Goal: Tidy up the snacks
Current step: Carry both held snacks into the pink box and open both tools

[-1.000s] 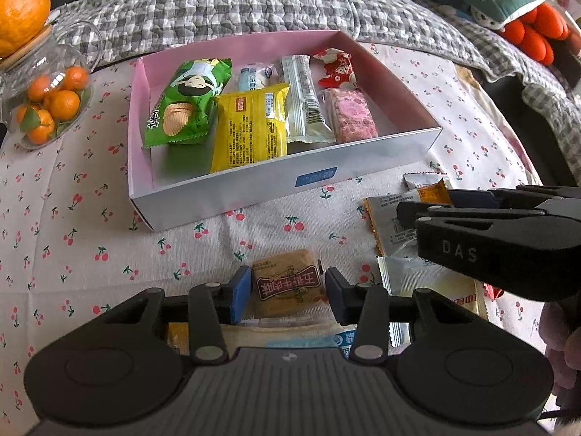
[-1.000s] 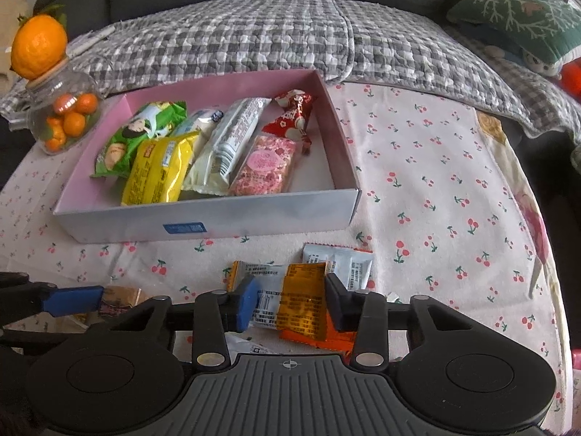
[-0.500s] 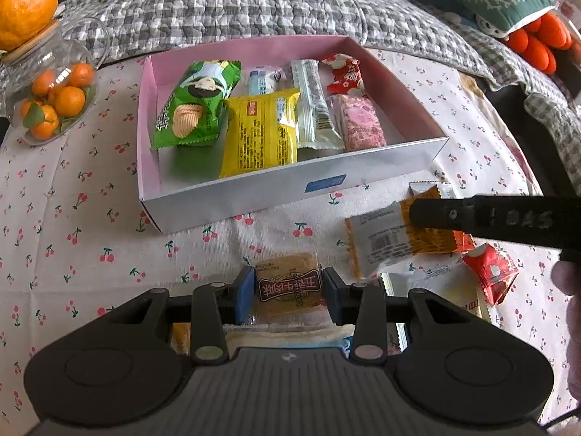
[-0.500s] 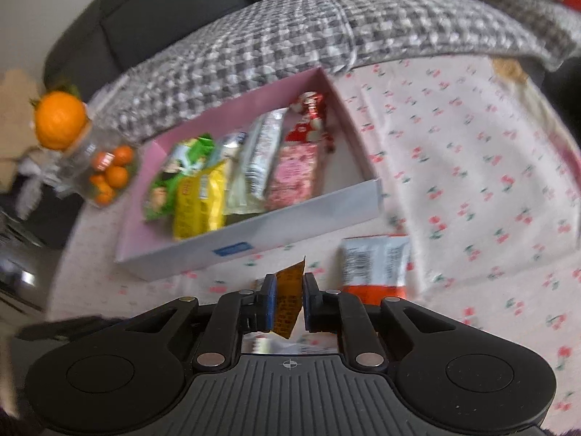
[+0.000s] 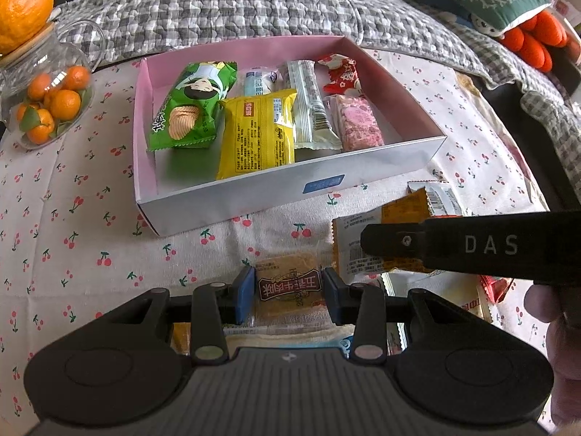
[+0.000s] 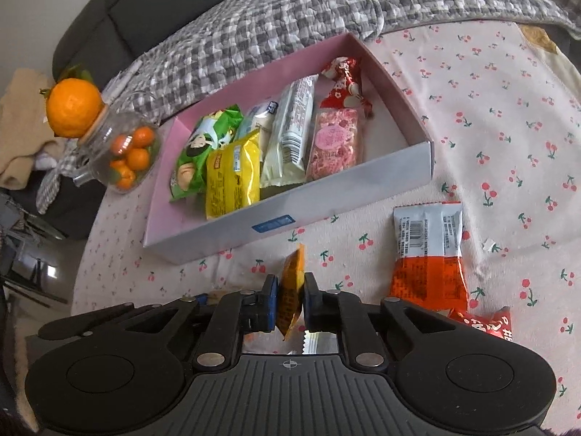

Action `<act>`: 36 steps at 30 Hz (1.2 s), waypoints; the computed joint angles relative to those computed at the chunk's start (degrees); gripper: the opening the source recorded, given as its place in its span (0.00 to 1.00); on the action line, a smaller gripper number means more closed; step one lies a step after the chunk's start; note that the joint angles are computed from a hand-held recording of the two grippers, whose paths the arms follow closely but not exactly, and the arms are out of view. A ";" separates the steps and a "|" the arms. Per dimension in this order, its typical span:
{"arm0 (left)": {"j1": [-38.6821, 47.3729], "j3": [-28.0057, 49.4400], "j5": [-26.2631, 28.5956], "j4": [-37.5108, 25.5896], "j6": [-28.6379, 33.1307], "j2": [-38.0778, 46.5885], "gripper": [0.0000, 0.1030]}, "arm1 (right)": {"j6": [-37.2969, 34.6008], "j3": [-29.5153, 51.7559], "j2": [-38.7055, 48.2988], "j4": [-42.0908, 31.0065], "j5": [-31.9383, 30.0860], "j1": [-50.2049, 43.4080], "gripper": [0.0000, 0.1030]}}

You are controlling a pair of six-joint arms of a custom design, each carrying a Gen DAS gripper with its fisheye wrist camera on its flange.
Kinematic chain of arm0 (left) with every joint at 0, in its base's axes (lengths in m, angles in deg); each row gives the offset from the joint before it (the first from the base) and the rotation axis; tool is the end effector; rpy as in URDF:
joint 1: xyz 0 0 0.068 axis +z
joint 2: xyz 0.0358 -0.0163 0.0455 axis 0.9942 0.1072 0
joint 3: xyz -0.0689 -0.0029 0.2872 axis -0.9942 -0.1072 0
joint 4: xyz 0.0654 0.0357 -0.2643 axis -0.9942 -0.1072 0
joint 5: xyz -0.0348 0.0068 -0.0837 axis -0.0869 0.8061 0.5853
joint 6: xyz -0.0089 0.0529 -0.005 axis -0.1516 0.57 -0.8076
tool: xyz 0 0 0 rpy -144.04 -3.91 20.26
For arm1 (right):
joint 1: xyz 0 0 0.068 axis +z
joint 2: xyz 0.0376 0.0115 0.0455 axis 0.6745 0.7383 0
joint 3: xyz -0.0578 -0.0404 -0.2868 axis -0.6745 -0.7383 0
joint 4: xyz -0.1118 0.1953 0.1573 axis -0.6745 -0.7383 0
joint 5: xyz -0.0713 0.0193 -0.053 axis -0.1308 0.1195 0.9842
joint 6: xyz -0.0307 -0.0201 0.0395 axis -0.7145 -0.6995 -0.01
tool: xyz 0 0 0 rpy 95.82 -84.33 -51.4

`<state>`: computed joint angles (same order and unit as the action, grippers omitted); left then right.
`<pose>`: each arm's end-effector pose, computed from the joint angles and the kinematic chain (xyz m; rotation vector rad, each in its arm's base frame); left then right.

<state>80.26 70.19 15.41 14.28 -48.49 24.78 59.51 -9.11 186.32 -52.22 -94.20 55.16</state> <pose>0.3465 -0.0342 0.0722 0.8117 2.5152 -0.3511 0.2823 0.0685 0.0961 0.6591 2.5708 0.5184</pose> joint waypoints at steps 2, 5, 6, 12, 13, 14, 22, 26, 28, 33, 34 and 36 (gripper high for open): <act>0.46 0.09 0.49 -0.25 0.09 -0.29 0.35 | -0.39 -0.31 -1.26 -0.52 0.46 -0.05 0.11; 1.10 0.31 1.28 -0.73 -0.01 -0.70 0.35 | -0.19 -1.31 -3.15 -0.61 0.20 -1.08 0.11; 1.31 0.44 1.53 -0.94 -0.08 -0.87 0.35 | -0.06 -1.72 -3.82 -0.71 0.11 -1.55 0.11; 2.35 0.72 3.56 -2.01 -0.09 -2.64 0.35 | 1.55 -4.04 -8.27 -1.15 -0.95 -4.87 0.11; 2.52 0.54 4.00 -1.99 -0.13 -3.19 0.35 | 1.69 -4.69 -9.71 -0.97 -1.10 -5.52 0.11; 2.69 0.29 4.39 -1.84 -0.23 -3.82 0.35 | 1.82 -5.34 -11.19 -0.63 -1.26 -6.30 0.11; 1.37 1.08 7.73 0.82 -0.83 -5.36 0.35 | 3.99 -7.70 -14.69 4.81 2.32 -11.72 0.11; -1.40 3.47 7.84 3.03 -1.04 -3.15 0.35 | 2.46 -5.95 -10.29 8.13 3.83 -12.44 0.11; -3.00 4.87 7.40 4.79 0.00 -1.45 0.35 | 1.24 -4.04 -7.77 7.85 4.32 -12.13 0.11; -6.13 9.06 6.38 6.94 3.24 3.17 0.35 | -0.29 -0.70 -2.69 8.40 6.30 -11.07 0.11; -6.66 9.80 6.11 7.21 4.01 3.89 0.35 | -0.25 -0.44 -2.07 8.60 6.41 -10.99 0.11; -7.38 11.01 5.94 7.74 6.08 5.03 0.35 | -1.16 0.49 -0.76 8.40 7.00 -10.90 0.11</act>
